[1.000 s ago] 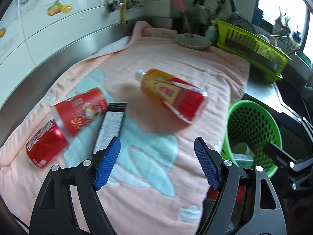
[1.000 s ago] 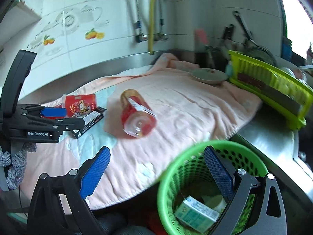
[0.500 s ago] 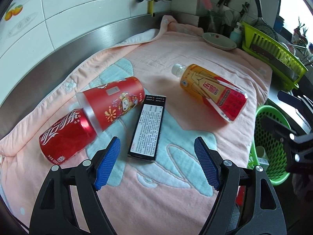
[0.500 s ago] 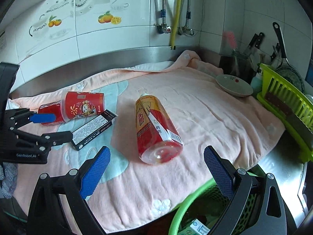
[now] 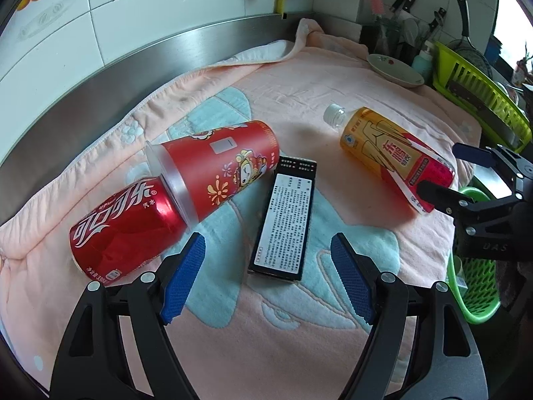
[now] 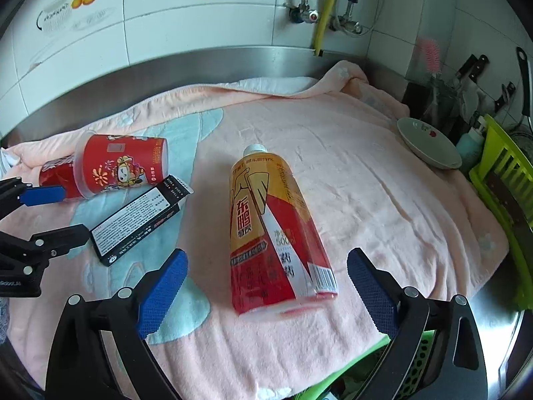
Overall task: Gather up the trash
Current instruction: 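Move both tools back toward the orange drink bottle and black box, then grasp the orange drink bottle with the right tool while the left tool grasps the black box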
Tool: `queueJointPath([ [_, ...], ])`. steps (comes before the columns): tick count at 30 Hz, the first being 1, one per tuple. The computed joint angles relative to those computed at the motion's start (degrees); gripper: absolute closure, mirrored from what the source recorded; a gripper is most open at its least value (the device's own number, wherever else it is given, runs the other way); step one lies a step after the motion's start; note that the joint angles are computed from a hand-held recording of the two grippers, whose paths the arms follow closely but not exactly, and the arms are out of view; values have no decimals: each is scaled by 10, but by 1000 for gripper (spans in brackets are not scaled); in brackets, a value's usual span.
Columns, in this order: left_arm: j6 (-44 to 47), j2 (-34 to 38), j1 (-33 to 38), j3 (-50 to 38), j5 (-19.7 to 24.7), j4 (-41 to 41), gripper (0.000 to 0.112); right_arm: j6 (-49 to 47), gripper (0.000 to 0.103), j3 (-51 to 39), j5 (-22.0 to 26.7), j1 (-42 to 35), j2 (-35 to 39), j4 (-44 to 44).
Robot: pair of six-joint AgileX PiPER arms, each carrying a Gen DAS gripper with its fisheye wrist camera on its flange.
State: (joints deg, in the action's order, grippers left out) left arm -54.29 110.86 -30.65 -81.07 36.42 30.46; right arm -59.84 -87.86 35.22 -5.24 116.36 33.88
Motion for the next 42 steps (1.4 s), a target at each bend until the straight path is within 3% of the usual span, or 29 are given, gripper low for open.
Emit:
queueJointPath([
  [10,14,16,12,-8,-4,-16,35,132,10,-102,9,45,70,-149],
  [18,24,31,20,-19,-5,-26,35,176,11,-158,30,55,115,-190],
  [23,26,38,22,-27,-2,-27,35,190,24,-184,48,56,134,-203],
  [25,25,40,21,-29,0,-25,35,190,29,-183,47,56,136,-203],
  [42,57,100,13,-103,23,-28,35,76,31,-68,11,5,61,-74],
])
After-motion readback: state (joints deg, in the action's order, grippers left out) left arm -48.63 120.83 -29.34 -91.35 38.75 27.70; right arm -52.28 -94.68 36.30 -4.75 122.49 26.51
